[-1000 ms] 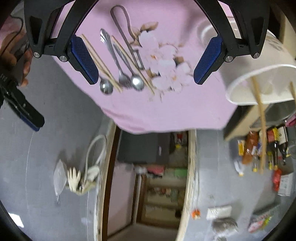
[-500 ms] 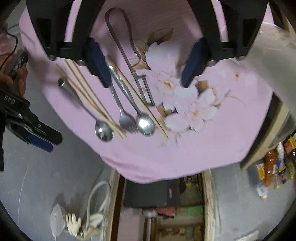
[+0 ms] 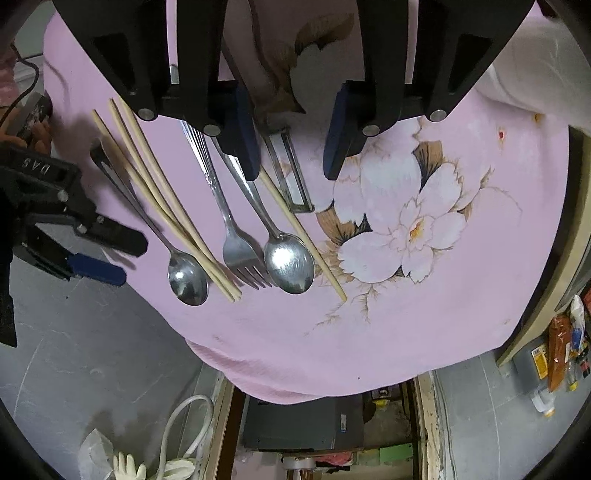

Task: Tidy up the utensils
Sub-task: 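Grasp the metal tongs with the left tool while the right tool grasps the large steel spoon, then lift the tongs with the left tool while the right tool lifts the spoon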

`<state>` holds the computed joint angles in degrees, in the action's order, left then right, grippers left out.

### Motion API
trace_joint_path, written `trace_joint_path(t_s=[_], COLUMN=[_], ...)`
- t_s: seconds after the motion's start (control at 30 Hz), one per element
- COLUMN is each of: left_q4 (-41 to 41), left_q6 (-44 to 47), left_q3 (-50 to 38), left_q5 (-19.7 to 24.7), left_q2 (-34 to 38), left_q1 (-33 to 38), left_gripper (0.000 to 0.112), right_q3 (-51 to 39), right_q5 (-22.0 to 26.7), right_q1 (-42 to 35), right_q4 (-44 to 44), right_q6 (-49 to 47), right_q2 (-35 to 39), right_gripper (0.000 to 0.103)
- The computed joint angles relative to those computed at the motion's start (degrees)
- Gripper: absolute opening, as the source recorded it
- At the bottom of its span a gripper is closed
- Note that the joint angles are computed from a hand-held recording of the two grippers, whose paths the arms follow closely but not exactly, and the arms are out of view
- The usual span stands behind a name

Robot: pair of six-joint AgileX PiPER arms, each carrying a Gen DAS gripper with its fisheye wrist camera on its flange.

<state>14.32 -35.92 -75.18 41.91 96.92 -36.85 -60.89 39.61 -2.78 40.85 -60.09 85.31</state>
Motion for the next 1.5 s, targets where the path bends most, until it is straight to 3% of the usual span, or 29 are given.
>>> trace_joint_path(t_s=[0.1,0.27,0.43,0.67,0.8,0.87,1.0,1.1,1.33,1.5], left_q4=[-2.89,-5.09,-2.60,-4.19,-2.19,-1.47,0.57,3.61,20.91,38.67], left_q6=[3.02,5.28,3.70,7.15,4.42,2.03,-2.20,-6.61,-25.48,-44.59], left_q3=[-1.90,-3.28,-1.69,-6.42,-5.53,-3.86,-0.29,2.27,10.60,16.20], left_q5=[1.32,2.68,2.16,6.49,5.14,3.17,-0.02,-1.61,-6.20,-6.95], left_q2=[0.98,1.58,0.68,3.71,3.47,2.66,0.51,-1.32,-8.18,-12.79], left_q1=[1.27,2.73,1.36,1.74,1.04,0.97,0.74,-0.28,-5.58,-10.12], left_gripper=[0.031,0.019,0.018,0.019,0.016,0.015,0.012,0.010,0.009,0.009], right_q3=[-1.90,-4.41,-4.63,-6.99,-10.00,-11.55,-12.66,-11.97,-8.76,-0.47], right_q5=[0.78,2.55,1.90,1.46,1.08,1.68,1.16,0.11,-3.46,-12.91], right_q1=[1.27,2.51,3.57,5.78,7.83,8.14,9.03,9.50,9.01,9.44], right_q4=[-3.35,-7.31,-9.34,-13.23,-17.19,-17.82,-19.59,-20.43,-17.36,-8.59], right_q6=[2.92,7.19,8.44,11.81,16.22,17.73,20.01,20.27,17.37,7.08], right_q2=[1.82,4.20,4.27,6.29,8.73,9.95,10.90,10.47,7.54,0.58], right_gripper=[0.057,0.055,0.055,0.055,0.055,0.054,0.041,0.039,0.038,0.038])
